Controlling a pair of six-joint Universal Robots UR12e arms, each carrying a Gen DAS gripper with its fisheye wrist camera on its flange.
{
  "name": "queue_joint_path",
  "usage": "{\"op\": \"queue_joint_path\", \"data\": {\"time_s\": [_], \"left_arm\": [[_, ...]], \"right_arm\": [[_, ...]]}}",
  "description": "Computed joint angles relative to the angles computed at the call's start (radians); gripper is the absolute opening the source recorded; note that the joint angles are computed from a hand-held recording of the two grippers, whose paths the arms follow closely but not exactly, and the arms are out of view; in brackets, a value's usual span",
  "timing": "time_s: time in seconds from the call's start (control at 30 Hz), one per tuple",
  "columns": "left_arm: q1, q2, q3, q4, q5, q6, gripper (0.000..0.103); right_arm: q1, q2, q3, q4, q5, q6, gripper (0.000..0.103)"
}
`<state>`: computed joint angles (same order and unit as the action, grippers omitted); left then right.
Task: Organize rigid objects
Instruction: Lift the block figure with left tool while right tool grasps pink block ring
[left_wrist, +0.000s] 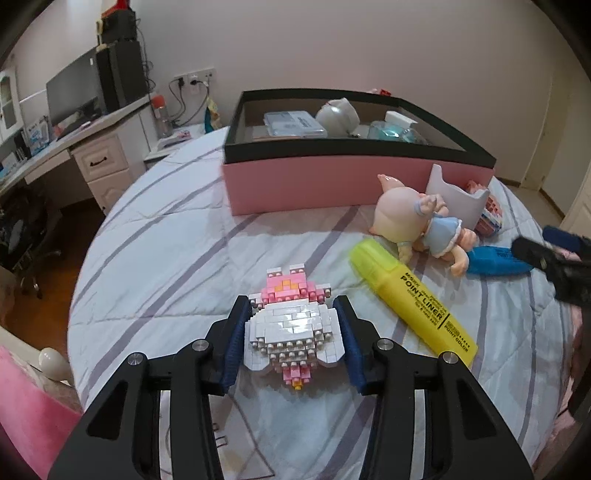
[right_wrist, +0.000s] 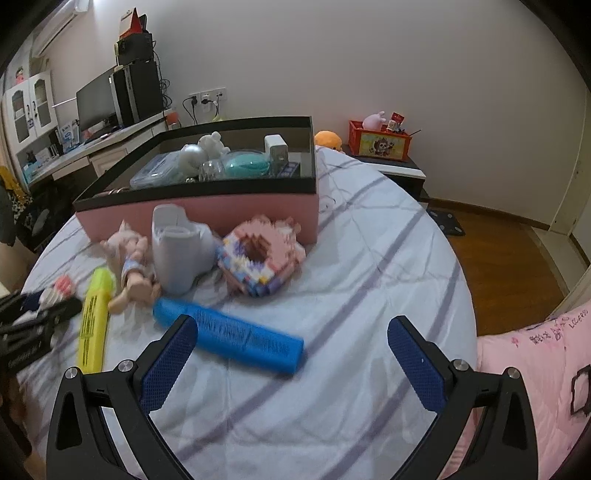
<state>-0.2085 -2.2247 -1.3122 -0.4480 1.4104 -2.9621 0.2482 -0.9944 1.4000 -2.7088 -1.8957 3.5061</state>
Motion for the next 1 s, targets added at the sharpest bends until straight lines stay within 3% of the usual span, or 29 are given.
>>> {"op": "queue_joint_path", "data": {"time_s": [0.17,0.33,0.4,0.43,0.47,0.53,0.67,0.77,1.0], "left_arm": [[0.005,0.006,-0.007,0.009,0.004,-0.002,0.046],[0.006,-0.002,0.006,-0.006,0.010,-0.004,0.046],[0.005,-0.005,0.012,-0.005,0.010,-0.008,0.046],[0.005,-0.007,0.015,-0.010,0.009,-0.005,0.046],[0.004,-0.008,0.018,-0.013,0.008,-0.001,0.046],[0.004,-0.009,0.019,-0.014,0.004,0.001,0.046],[0.006,-0.005,0.012,-0.001,-0.014,0.000,0.046],[0.006,0.004,0.001,0.026,-0.024,-0.001,0.046],[0.005,0.038,-0.049,0.166,-0.066,-0.019,0.046]], "right_arm": [[-0.016,0.049,-0.095,0.126,0.037,-0.029,0.103],[-0.024,0.077,-0.142,0.162,0.056,-0.069,0.103],[-0.031,0.081,-0.146,0.158,0.081,-0.072,0.096],[-0.038,0.081,-0.146,0.161,0.113,-0.065,0.082],[-0.040,0.079,-0.143,0.152,0.123,-0.066,0.072],[-0.043,0.077,-0.139,0.139,0.141,-0.078,0.062],[-0.044,0.061,-0.105,0.082,0.162,-0.081,0.062],[-0.036,0.043,-0.071,0.008,0.134,-0.066,0.062],[0.002,-0.009,0.011,-0.199,0.059,-0.066,0.062]]}}
